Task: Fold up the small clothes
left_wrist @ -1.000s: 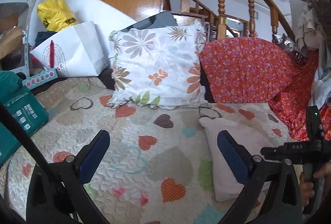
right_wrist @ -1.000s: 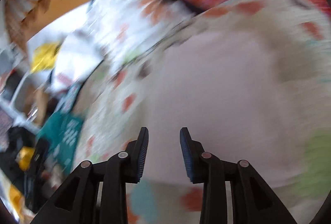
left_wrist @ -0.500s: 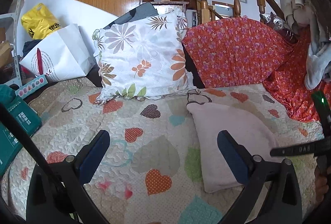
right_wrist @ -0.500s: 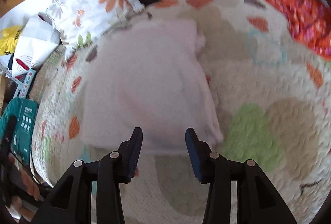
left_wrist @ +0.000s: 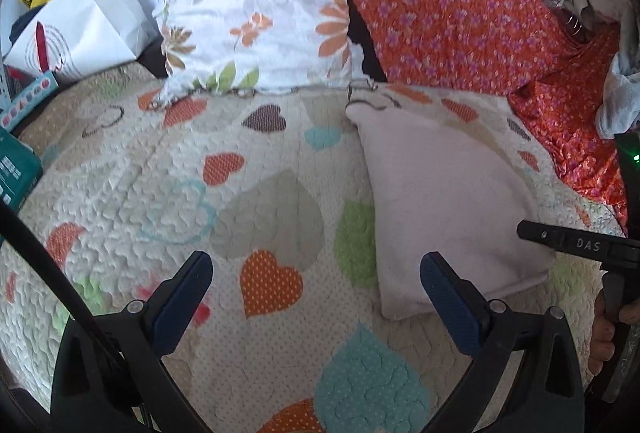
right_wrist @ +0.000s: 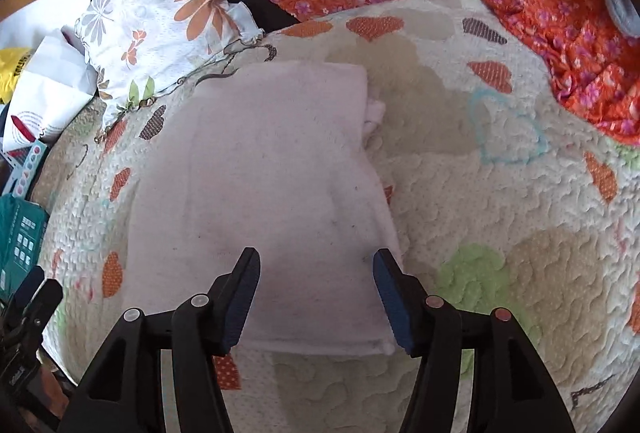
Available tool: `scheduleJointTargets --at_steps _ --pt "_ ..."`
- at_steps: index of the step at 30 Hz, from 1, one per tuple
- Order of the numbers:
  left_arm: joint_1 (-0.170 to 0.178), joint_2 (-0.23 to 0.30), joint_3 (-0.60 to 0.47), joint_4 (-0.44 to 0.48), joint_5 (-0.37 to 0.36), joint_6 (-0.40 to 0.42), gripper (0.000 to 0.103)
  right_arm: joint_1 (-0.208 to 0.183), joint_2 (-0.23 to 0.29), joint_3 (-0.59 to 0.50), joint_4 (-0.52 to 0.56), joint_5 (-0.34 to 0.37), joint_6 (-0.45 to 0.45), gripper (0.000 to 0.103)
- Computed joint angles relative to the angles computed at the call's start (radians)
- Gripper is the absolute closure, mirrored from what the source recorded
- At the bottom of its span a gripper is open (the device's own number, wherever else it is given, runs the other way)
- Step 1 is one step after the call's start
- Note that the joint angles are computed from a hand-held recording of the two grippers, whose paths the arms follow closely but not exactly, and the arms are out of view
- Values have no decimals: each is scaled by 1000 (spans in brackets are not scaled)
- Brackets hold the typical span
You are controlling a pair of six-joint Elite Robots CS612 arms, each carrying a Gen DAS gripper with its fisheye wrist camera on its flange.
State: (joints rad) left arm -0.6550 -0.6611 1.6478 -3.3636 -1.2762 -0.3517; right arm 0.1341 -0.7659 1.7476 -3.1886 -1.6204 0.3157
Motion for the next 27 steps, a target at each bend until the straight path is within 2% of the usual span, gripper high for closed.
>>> scheduleJointTargets --at_steps 3,10,14,27 --pt "0 8 -12 55 -19 4 0 1 -1 3 -11 -3 -6 39" --pt "-14 31 -31 174 -33 75 0 3 -3 5 -14 -4 -17 38" --pt "-13 39 -44 243 -57 64 0 5 -4 5 -17 1 -24 36" --pt "3 49 -50 241 -128 -6 0 4 -7 11 -20 -7 -4 33"
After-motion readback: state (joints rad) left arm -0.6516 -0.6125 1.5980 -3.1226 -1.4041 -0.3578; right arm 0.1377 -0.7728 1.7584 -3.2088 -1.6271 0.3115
